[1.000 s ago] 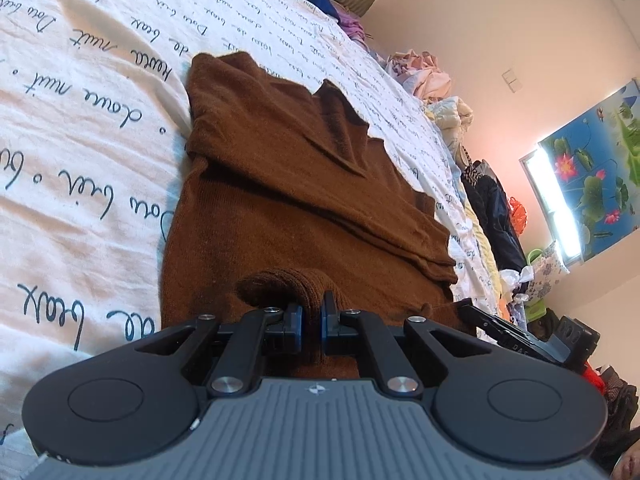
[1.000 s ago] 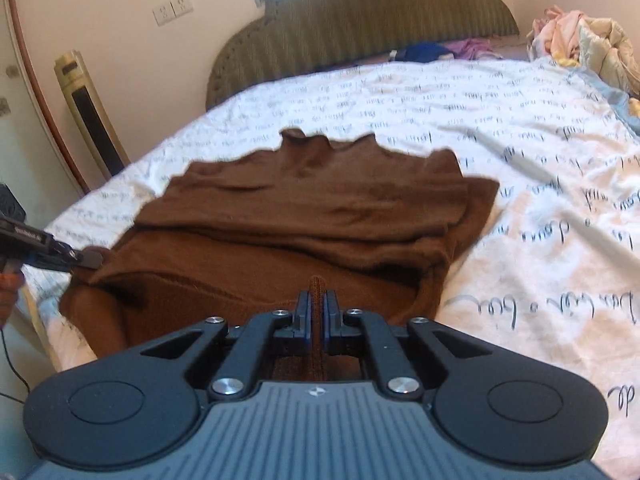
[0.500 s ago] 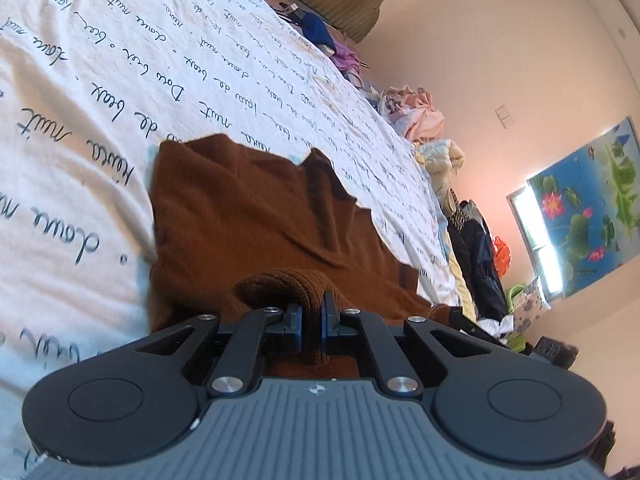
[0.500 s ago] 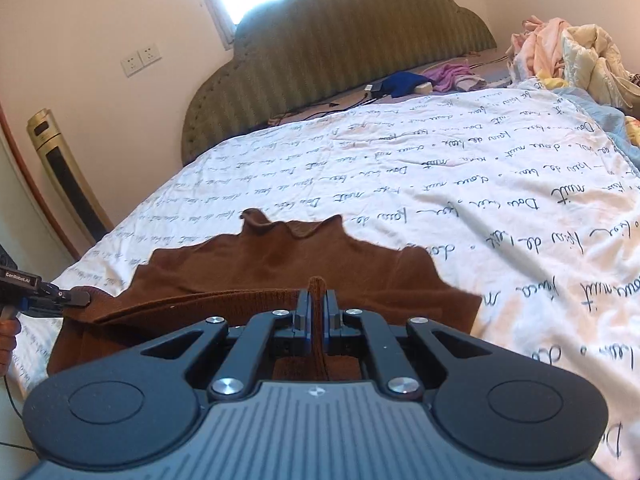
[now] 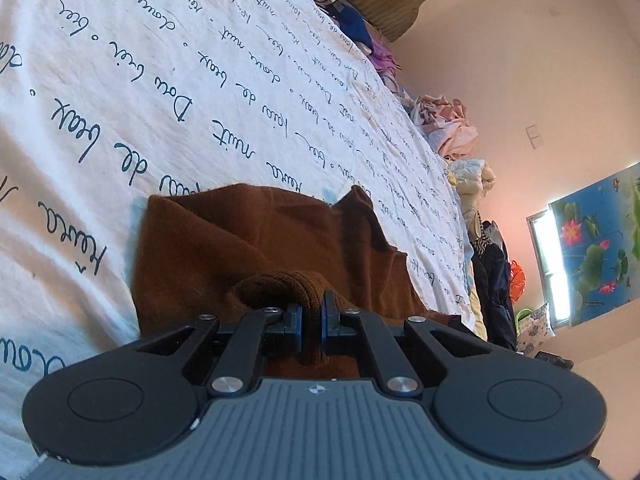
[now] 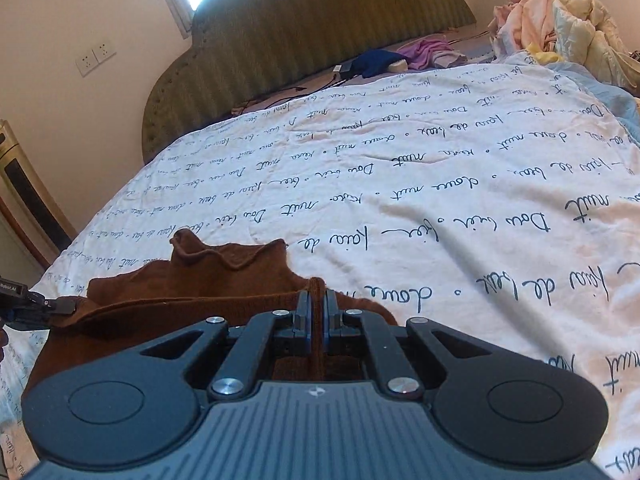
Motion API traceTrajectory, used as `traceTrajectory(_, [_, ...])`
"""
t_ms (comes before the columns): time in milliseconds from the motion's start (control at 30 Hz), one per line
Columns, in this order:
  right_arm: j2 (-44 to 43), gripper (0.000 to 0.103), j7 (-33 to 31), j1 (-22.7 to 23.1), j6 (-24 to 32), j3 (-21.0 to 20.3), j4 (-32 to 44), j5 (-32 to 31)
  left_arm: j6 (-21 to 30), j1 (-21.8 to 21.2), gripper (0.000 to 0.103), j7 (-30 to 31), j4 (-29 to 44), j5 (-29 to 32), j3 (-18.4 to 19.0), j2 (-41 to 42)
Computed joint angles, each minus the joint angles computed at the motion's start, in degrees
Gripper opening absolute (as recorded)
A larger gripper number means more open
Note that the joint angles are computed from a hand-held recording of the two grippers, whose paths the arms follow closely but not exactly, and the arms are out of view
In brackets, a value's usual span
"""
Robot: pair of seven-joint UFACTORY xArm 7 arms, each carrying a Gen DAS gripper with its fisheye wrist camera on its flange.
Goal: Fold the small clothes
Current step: 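Lift the held hem with both tools and carry it toward the collar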
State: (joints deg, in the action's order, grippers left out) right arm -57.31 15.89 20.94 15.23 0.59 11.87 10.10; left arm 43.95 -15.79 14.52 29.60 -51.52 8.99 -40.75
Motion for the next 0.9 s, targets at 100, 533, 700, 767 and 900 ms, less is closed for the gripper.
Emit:
traceTrajectory(100, [4.55,0.004,-1.24,0.22,-1.94,-1.13,1.56,-0.16,-0.48,-0.42,0.008,0.51,1.37,-0.65,0.22,2.38])
traceTrajectory(533, [13.6,0.004,-2.26,-0.71,-6.23,-1.29,3.43,0.28,-1.97,0.96,0.009,2.64,7.68,-4.12,-1.4,13.92])
traceTrajectory(700, [17.15,0.005,-0.97,-2.48,-6.21,0.82,4.96,-1.01,-0.61,2.64,0.018,4.5,7.3,-9.21,-0.89,16.24])
traceTrajectory(767, [18.44,0.007,-1.55,-1.61,-5.84,0.13,5.68,-1.07,0.22,3.59,0.018,4.92,7.0,-10.89,-0.96,16.1])
traceTrajectory(900, [16.92,0.007,-0.34,-3.55,-3.33,2.21,6.82,-2.15,-0.56,4.97,0.019,4.14,7.1,-8.63,-3.0,14.17])
